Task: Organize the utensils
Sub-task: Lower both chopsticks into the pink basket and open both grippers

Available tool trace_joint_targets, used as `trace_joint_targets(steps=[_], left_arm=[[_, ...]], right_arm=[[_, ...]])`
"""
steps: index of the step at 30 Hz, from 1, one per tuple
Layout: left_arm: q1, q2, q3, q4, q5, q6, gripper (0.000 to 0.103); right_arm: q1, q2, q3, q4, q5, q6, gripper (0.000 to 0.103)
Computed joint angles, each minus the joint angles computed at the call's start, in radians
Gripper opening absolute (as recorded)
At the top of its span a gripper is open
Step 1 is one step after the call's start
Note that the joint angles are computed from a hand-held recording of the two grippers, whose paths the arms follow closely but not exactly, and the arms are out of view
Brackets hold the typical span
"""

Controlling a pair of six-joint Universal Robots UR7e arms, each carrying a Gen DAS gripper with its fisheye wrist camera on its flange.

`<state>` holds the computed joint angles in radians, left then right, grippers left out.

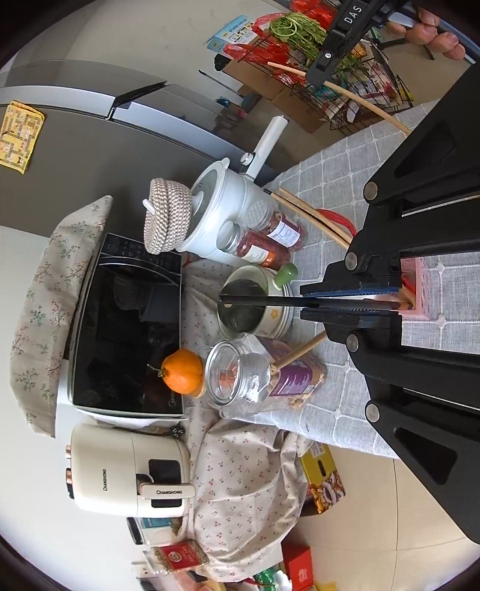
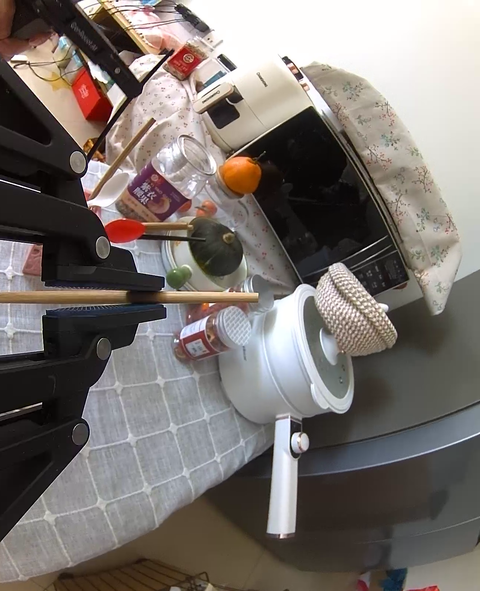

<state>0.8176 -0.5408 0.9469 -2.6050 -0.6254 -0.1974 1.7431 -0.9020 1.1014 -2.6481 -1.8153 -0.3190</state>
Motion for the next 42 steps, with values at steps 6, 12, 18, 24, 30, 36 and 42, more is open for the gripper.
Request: trace_joint_targets(steps=[6, 12, 18, 24, 30, 36, 42], left_arm=[[0.016, 0.023, -0.036, -0.008, -0.035, -0.014, 0.006], [0.043, 0.056, -0.085, -0.022, -0.068, -0.044, 0.008], [0.061, 0.061, -0.098, -0.002, -0.149, -0.071, 0.009], [0.056, 0.042, -0.079, 0.016, -0.162, -0.092, 0.025], [0.018, 0.002, -0.008, 0.082, -0.009, -0.137, 0.049], [0.021, -0.05, 0.045, 0.356, 0.063, -0.371, 0.052], [0.035, -0.073, 0.093, 0.312, 0.002, -0.354, 0.054]], right_arm=[[0.003, 0.009, 0.003, -0.023, 0.029, -0.009, 0.006], [0.008, 0.026, 0.005, -0.078, 0.067, -0.028, 0.006], [0.016, 0.056, -0.006, -0.132, 0.107, -0.045, 0.006], [0.021, 0.082, -0.015, -0.18, 0.143, -0.039, 0.006], [0.021, 0.112, -0.037, -0.232, 0.186, -0.023, 0.006], [0.026, 0.15, -0.055, -0.274, 0.179, -0.054, 0.006], [0.023, 0.179, -0.044, -0.288, 0.141, -0.11, 0.006]])
